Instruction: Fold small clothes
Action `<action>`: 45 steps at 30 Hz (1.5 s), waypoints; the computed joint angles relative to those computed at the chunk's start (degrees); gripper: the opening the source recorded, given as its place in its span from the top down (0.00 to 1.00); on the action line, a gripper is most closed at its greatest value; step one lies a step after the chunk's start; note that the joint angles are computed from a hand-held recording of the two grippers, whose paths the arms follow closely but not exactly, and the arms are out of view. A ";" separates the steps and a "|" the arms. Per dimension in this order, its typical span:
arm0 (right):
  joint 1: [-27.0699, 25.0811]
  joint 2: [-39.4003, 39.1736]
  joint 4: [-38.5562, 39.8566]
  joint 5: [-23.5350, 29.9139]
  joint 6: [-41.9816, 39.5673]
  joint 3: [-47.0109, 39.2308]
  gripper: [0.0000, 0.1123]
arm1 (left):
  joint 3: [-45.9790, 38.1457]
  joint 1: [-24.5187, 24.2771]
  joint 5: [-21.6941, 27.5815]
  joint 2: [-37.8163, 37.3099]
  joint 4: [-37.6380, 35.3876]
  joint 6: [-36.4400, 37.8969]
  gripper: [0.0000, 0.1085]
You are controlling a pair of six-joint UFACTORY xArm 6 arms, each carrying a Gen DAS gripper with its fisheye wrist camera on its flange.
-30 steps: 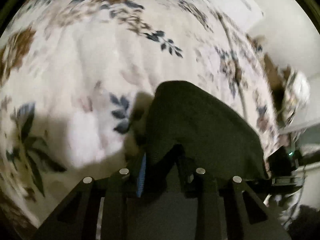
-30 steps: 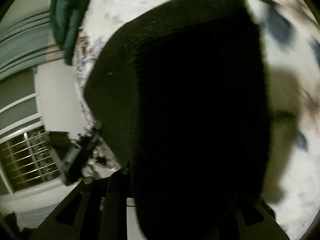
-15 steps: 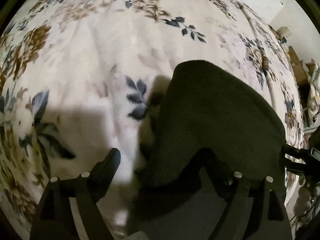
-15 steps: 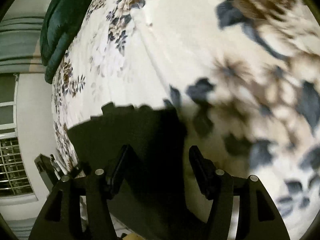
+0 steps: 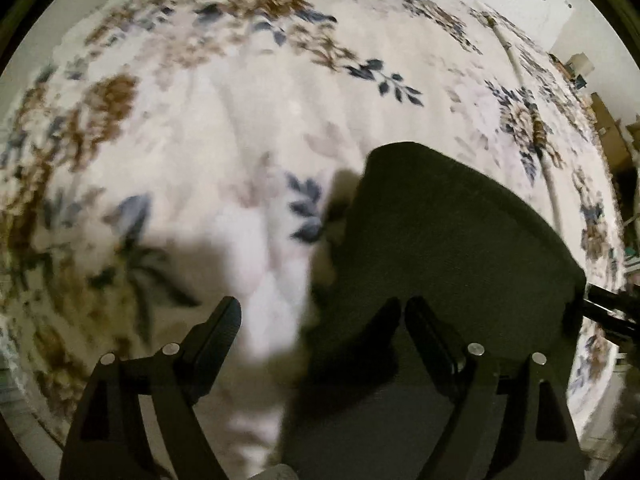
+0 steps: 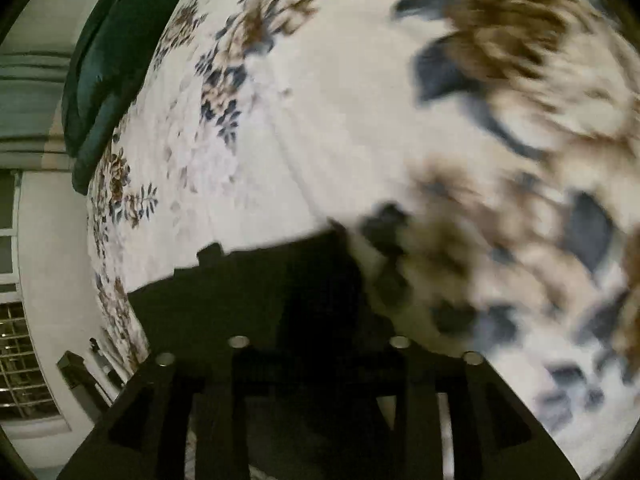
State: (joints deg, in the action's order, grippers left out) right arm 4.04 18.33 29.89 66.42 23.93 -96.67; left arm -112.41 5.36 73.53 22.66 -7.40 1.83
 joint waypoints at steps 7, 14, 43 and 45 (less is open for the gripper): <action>1.72 -14.36 -2.58 4.82 3.81 14.74 0.60 | 10.88 -2.17 0.11 -9.26 7.00 -3.16 0.23; 5.52 -18.11 -2.16 2.67 5.75 22.45 0.60 | 15.81 -6.05 5.36 -12.45 9.52 -3.11 0.23; 0.47 -15.90 -3.14 6.48 -1.59 18.00 0.72 | 3.56 -0.89 7.88 -5.08 2.04 0.71 0.23; -1.37 -16.03 -1.28 4.27 -3.58 17.97 0.50 | 2.03 0.99 7.10 -3.61 -1.79 2.78 0.23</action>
